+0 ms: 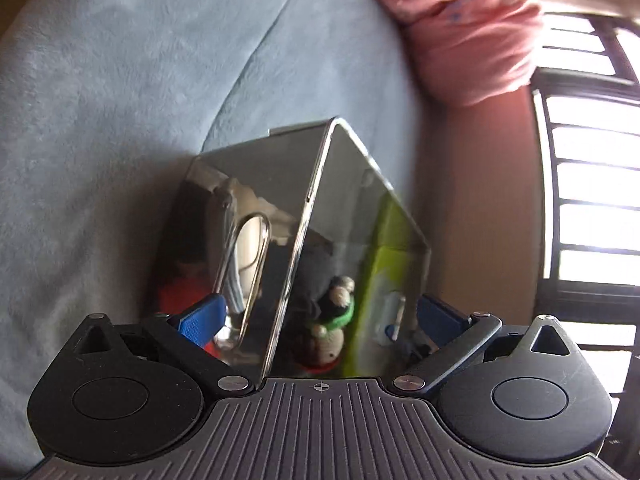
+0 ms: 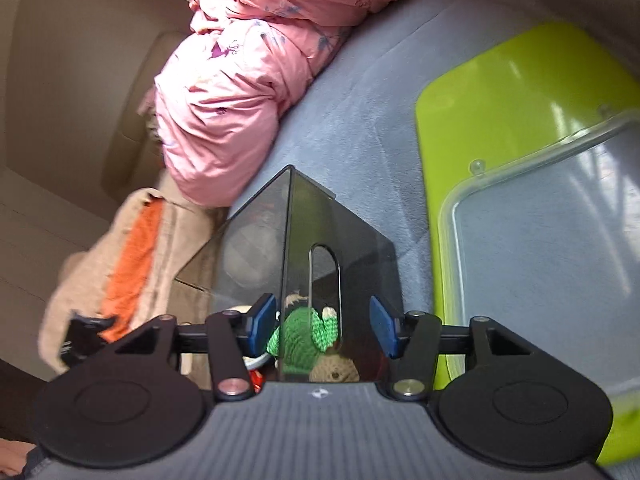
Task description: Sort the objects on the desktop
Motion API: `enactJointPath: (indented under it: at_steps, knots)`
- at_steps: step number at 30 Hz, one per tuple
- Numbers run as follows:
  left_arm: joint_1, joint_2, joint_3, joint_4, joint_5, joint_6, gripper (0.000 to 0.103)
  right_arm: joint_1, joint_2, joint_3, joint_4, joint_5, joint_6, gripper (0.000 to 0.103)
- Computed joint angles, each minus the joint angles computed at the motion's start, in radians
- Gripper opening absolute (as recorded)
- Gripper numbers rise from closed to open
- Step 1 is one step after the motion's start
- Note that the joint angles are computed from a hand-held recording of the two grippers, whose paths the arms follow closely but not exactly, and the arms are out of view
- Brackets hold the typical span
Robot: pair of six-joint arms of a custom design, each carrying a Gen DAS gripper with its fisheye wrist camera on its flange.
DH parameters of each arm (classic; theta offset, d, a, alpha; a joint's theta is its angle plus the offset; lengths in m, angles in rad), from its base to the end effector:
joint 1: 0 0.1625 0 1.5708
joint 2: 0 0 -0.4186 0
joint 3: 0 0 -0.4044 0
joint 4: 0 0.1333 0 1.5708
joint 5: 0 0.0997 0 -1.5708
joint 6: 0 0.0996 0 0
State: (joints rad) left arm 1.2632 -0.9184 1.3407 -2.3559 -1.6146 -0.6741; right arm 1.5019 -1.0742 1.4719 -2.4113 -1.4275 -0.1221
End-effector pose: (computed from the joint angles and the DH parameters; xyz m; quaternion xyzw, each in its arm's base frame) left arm -0.1047 -0.7553 0.2717 0.1753 -0.9676 0.1489 0.1040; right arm 0.0987 -0.7131 0.3276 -0.0416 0.9723 -0.2247 0.0486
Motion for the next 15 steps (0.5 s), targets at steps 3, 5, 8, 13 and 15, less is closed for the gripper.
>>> enactJointPath:
  at_steps: [3, 5, 8, 13, 15]
  knots:
    - [-0.005, 0.037, -0.032, -0.024, -0.006, -0.008, 0.103, -0.033, 0.016, -0.013, 0.033, 0.091, -0.009, 0.059]
    - [-0.025, 0.046, -0.040, -0.017, 0.059, 0.011, 0.102, -0.041, 0.032, -0.030, 0.058, 0.122, -0.011, 0.059]
    - [-0.071, 0.037, -0.032, 0.020, 0.192, 0.056, 0.087, -0.040, 0.048, -0.039, 0.063, 0.153, -0.019, 0.054]
    - [-0.092, -0.026, 0.043, 0.027, 0.220, 0.046, 0.072, 0.028, 0.041, -0.016, 0.013, -0.006, -0.085, 0.054]
    - [-0.097, -0.063, 0.095, -0.003, 0.204, 0.043, 0.078, 0.050, 0.026, 0.004, 0.005, -0.055, -0.089, 0.054]
